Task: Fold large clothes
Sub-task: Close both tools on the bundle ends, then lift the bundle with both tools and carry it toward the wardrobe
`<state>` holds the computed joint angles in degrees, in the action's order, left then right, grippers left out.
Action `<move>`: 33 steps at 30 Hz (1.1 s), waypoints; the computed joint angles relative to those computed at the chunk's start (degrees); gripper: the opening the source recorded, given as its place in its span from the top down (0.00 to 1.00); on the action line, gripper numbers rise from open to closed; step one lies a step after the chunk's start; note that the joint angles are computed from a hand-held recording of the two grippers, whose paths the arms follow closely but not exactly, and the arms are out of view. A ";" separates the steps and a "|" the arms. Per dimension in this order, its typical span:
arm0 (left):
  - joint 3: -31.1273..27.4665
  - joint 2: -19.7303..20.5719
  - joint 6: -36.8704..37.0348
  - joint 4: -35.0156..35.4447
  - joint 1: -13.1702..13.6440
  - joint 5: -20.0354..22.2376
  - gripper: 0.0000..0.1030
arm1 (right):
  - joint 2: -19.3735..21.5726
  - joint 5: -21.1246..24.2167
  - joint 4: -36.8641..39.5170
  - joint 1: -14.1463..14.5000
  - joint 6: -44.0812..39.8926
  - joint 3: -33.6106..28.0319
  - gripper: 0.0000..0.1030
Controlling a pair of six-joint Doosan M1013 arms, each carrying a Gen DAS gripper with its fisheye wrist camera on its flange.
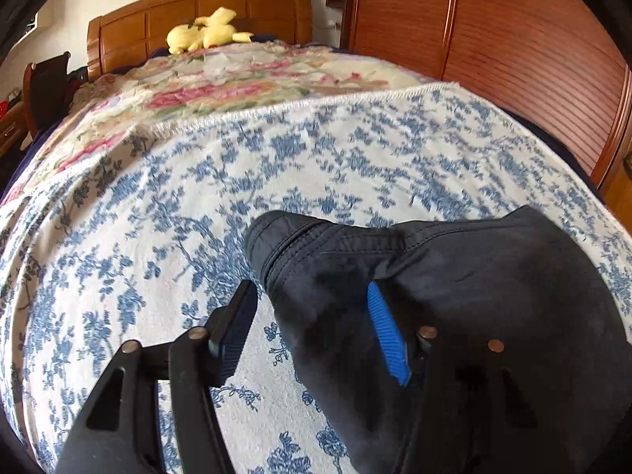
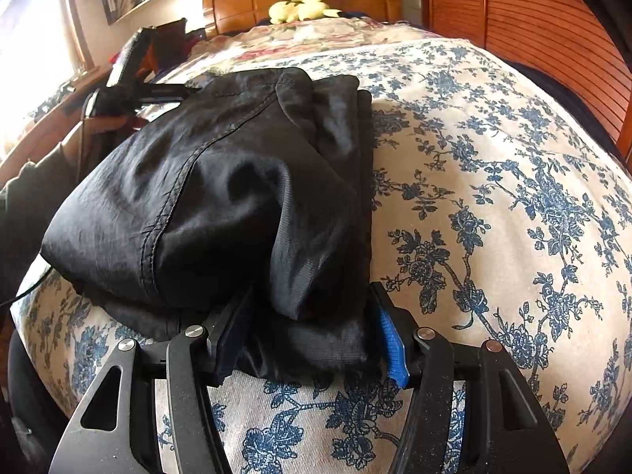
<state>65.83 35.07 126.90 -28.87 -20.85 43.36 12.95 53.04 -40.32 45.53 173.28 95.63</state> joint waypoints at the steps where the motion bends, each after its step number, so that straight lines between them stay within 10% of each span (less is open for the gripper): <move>1: 0.03 0.09 -0.14 0.40 -0.18 -0.41 0.44 | -0.05 -0.47 -0.12 -0.05 0.45 0.16 0.41; 5: 0.38 -0.09 -0.98 3.20 -1.13 -1.85 0.44 | -0.32 -2.34 0.01 -0.41 1.60 0.74 0.45; 10: -2.34 0.83 -0.75 2.74 -1.17 3.58 0.77 | -1.27 -7.97 -0.73 -0.77 2.90 1.98 0.80; 19: 3.69 -5.82 1.31 4.46 -2.80 -4.87 0.94 | -3.60 -9.75 -12.81 0.94 13.60 3.44 0.89; 33: 8.24 -13.21 7.69 0.08 -10.97 -8.75 0.94 | -9.16 5.13 -20.12 4.22 16.32 5.56 0.92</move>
<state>74.07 21.86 134.59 -28.79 -31.82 34.61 3.79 58.18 -60.44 49.75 189.60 101.19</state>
